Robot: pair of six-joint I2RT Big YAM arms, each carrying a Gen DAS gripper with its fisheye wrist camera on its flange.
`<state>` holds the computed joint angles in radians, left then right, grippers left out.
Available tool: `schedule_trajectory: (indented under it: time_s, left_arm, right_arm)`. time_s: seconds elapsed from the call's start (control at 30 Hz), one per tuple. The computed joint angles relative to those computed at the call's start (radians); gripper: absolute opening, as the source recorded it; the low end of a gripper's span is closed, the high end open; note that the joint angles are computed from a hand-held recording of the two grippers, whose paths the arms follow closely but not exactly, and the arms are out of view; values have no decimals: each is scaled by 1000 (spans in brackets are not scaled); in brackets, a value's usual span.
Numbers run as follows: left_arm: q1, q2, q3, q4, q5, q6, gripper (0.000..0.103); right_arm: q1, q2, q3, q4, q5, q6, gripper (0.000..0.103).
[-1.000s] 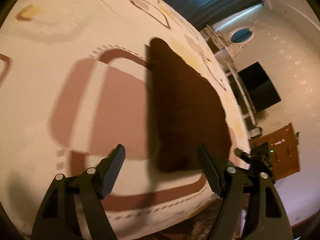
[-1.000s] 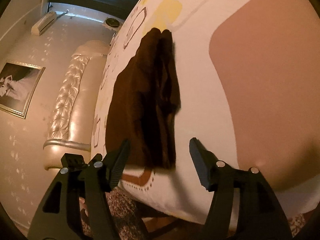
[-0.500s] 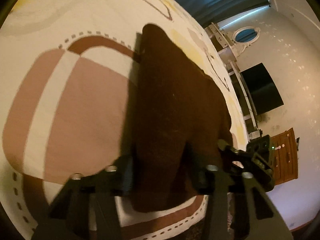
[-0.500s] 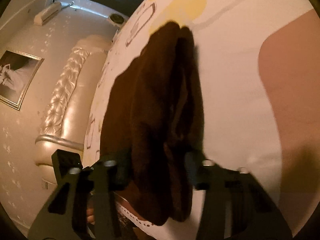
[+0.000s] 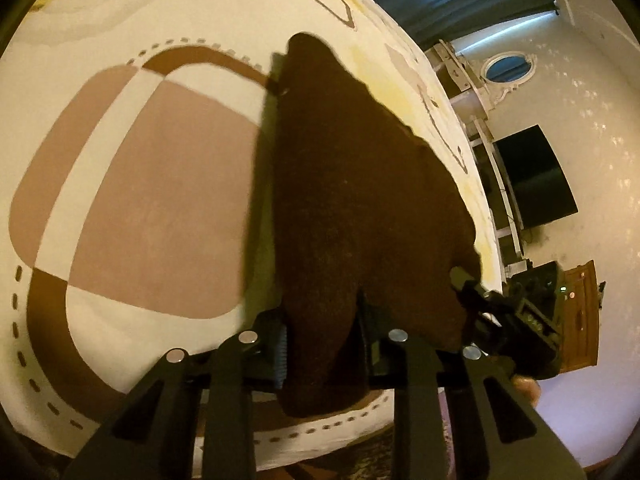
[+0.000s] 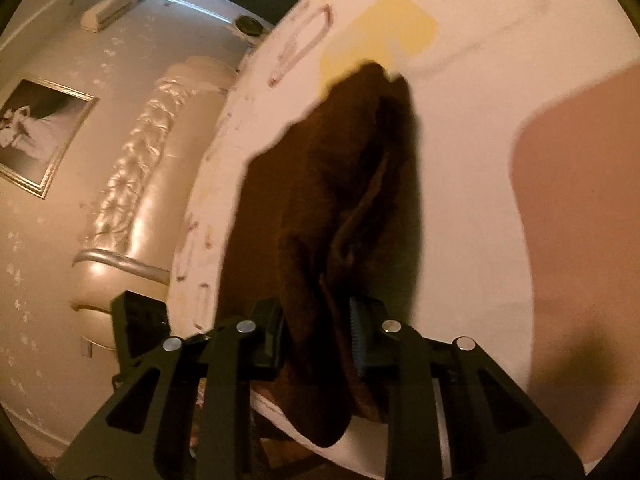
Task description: Fold small clothes
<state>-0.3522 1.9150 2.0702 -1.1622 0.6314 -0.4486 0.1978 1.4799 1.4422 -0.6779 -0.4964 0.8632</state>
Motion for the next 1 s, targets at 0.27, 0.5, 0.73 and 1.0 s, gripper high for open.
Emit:
schedule_trajectory:
  time_s: [0.27,0.5,0.73,1.0]
  left_arm:
    - [1,-3,-12,4,6,18,29]
    - [0,-1,-6,4,5,14,29]
    - [-2,0,-5,9,5,9,30]
    - [-2,-2,-9,11,7,6,31]
  right_arm:
    - [-10,-18,-79,100,-27,67,25]
    - [-9,-13,-77,109,-24,75,25]
    - [-10,-11,-74,106,-24,76,25]
    - [-10,-11,-73,108,-26,78,25]
